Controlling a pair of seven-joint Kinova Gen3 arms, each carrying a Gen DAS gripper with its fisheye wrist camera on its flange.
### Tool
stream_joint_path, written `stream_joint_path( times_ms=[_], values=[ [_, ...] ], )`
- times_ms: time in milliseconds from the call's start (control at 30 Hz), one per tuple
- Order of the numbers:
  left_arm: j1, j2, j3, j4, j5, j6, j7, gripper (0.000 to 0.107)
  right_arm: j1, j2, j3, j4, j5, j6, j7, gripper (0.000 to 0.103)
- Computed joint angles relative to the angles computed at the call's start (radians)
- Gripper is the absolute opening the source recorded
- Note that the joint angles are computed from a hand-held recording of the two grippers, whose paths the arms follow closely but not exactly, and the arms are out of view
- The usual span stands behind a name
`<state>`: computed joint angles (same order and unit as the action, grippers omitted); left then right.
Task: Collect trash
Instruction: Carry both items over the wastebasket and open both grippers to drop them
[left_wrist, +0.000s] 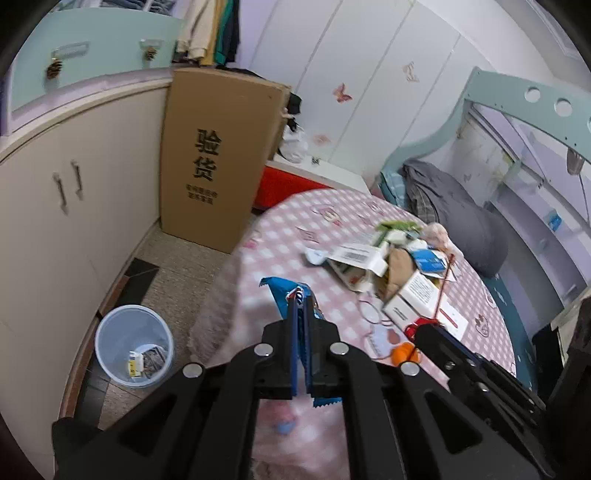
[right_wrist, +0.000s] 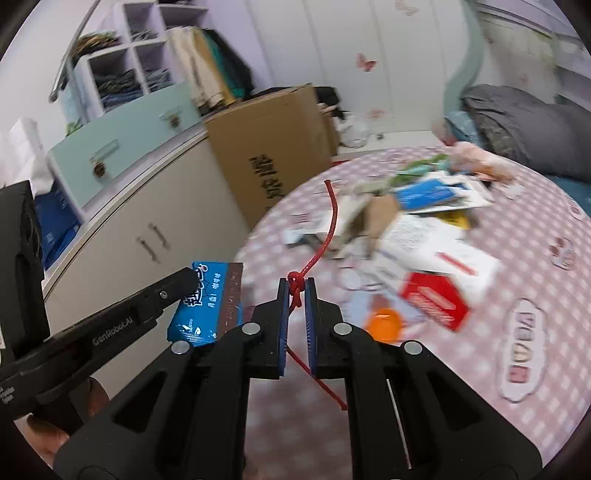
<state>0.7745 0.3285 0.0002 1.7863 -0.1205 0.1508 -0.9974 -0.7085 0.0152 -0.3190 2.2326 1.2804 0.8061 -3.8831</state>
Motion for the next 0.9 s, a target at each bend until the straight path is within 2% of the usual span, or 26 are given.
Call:
stream_joint_path(
  times_ms=[167, 267, 333, 400, 467, 567, 600, 667, 733, 767, 833, 867, 900],
  values=[
    [-0.050, -0.041, -0.035, 0.075, 0.014, -0.040, 0.008, 0.003, 0.038, 0.089, 0.040, -0.095, 0.054, -0.150, 0.084, 0.009],
    [-0.018, -0.044, -0.137, 0.104, -0.006, -0.045, 0.051, 0.003, 0.021, 0.168, 0.103, -0.179, 0.049, -0.249, 0.177, 0.009],
    [-0.019, -0.036, -0.174, 0.107, -0.005, -0.039, 0.058, 0.003, 0.013, 0.220, 0.141, -0.239, 0.017, -0.311, 0.258, 0.009],
    [-0.058, -0.024, -0.187, 0.114, -0.003, -0.035, 0.070, 0.003, 0.064, 0.292, 0.105, -0.315, -0.006, -0.353, 0.339, 0.009],
    [-0.075, -0.004, -0.225, 0.113, -0.009, -0.024, 0.091, 0.003, 0.149, 0.358, 0.012, -0.389, -0.029, -0.362, 0.421, 0.009],
    [-0.136, 0.031, -0.234, 0.096, -0.018, -0.003, 0.109, 0.003, 0.245, 0.483, -0.103, -0.521, -0.043, -0.365, 0.543, 0.009],
    [-0.165, 0.043, -0.230, 0.088, -0.018, 0.007, 0.108, 0.003, 0.252, 0.511, -0.111, -0.554, -0.064, -0.373, 0.583, 0.009],
    [-0.241, 0.074, -0.202, 0.063, -0.001, 0.026, 0.088, 0.003, 0.229, 0.564, -0.072, -0.622, -0.125, -0.406, 0.665, 0.009],
    [-0.257, 0.099, -0.215, 0.040, -0.020, 0.044, 0.108, 0.003, 0.224, 0.623, -0.043, -0.691, -0.195, -0.447, 0.746, 0.009],
    [-0.273, 0.117, -0.215, 0.023, -0.024, 0.054, 0.109, 0.003, 0.221, 0.651, -0.038, -0.728, -0.233, -0.443, 0.787, 0.012],
    [-0.313, 0.140, -0.193, -0.001, -0.023, 0.069, 0.105, 0.003, 0.200, 0.706, -0.024, -0.811, -0.290, -0.394, 0.868, 0.033],
    [-0.342, 0.155, -0.171, -0.018, -0.019, 0.081, 0.095, 0.003, 0.209, 0.726, -0.044, -0.842, -0.314, -0.366, 0.909, 0.051],
    [-0.353, 0.166, -0.163, -0.030, -0.017, 0.091, 0.093, 0.003, 0.205, 0.746, -0.046, -0.871, -0.343, -0.345, 0.949, 0.053]
  ],
)
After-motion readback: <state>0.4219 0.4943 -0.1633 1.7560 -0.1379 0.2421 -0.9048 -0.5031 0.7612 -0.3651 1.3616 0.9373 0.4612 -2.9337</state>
